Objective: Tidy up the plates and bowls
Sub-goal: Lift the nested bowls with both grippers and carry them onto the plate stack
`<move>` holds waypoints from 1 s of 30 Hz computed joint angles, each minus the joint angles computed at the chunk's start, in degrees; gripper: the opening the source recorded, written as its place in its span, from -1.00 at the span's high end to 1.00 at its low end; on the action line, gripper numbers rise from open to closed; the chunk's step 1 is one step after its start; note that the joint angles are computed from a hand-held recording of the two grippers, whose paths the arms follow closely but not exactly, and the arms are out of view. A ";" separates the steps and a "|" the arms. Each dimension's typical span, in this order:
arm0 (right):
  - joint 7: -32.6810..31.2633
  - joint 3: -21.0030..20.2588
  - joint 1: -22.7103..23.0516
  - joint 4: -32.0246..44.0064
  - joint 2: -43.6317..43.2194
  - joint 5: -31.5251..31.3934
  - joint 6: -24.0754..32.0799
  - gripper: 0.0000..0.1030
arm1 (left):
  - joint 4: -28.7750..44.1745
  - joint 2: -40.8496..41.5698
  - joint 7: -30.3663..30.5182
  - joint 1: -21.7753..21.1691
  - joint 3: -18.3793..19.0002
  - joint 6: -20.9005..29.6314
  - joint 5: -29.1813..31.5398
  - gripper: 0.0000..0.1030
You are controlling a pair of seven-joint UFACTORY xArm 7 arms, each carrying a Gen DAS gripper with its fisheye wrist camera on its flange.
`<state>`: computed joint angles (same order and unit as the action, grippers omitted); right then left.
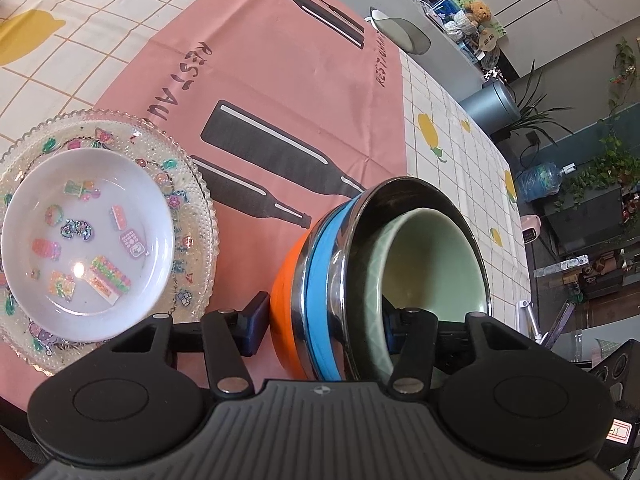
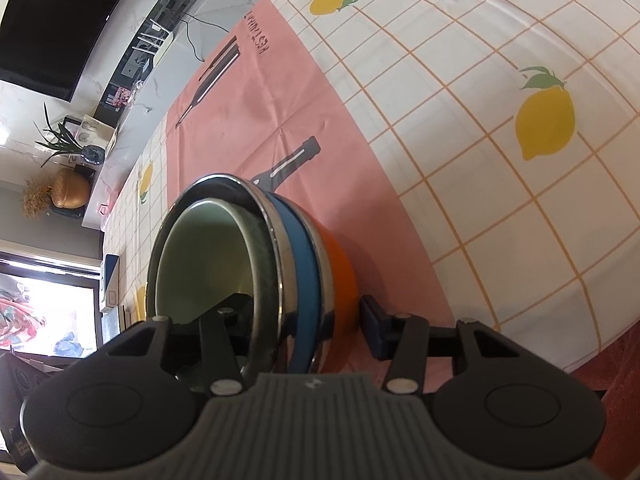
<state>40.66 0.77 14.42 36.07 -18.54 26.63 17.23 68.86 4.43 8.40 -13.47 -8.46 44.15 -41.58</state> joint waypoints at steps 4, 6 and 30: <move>0.98 0.85 -0.59 0.52 -0.36 -1.70 -0.02 0.06 | -0.24 -1.17 0.94 0.45 0.39 0.20 -1.02 -0.15; 1.31 1.15 -0.64 0.95 -0.54 -2.49 -0.10 0.06 | -0.49 -1.92 1.46 0.70 0.73 0.20 -1.51 -0.15; -12.88 5.26 5.13 21.25 15.83 6.50 1.15 0.06 | -4.22 -8.22 -1.78 7.12 7.60 -1.00 0.51 -0.15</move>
<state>27.77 6.03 19.55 57.32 -2.71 33.13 18.38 64.64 -3.79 6.61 -6.35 -0.87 43.14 -41.07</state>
